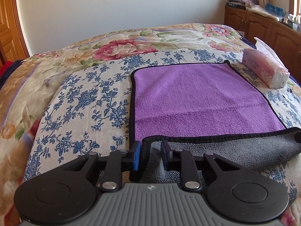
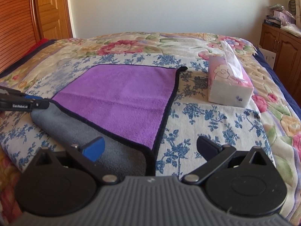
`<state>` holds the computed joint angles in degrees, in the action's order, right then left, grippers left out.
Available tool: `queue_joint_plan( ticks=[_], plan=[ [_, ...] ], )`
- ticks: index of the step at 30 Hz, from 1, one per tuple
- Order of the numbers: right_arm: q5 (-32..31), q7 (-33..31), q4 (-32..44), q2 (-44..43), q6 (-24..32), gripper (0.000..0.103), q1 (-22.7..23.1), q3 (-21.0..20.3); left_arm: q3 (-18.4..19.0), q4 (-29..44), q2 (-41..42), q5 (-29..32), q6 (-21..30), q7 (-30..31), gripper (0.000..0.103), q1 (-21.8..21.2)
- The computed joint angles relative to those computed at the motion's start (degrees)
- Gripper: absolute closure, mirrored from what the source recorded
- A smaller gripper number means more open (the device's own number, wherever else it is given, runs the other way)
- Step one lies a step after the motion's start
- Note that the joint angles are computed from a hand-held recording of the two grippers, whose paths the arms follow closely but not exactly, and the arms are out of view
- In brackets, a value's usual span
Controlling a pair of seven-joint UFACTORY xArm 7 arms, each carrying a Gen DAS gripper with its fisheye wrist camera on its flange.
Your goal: Fold towel
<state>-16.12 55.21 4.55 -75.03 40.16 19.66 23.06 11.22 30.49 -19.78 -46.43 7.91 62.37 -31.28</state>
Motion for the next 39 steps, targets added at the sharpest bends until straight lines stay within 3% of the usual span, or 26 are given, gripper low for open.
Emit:
queue_joint_plan(
  ticks=[10, 12, 34, 39],
  plan=[
    [2.2, -1.3, -0.8, -0.7, -0.6, 0.001, 1.0, -2.8, -0.4, 0.1, -0.5, -0.6, 1.2, 0.4, 0.084, 0.6],
    [2.9, -1.8, -0.9, -0.5, -1.0, 0.014, 1.2, -3.5, -0.7, 0.1, -0.3, -0.3, 1.4, 0.1, 0.084, 1.0],
    [7.4, -6.1, -0.1, 0.5, 0.7, 0.055, 1.7, -5.8, -1.2, -0.1, 0.0, -0.5, 0.9, 0.9, 0.084, 1.2],
    [8.0, -6.7, 0.3, 0.5, 1.4, 0.080, 1.7, -5.8, -1.0, -0.1, 0.0, -0.6, 0.9, 1.2, 0.084, 1.0]
  ],
)
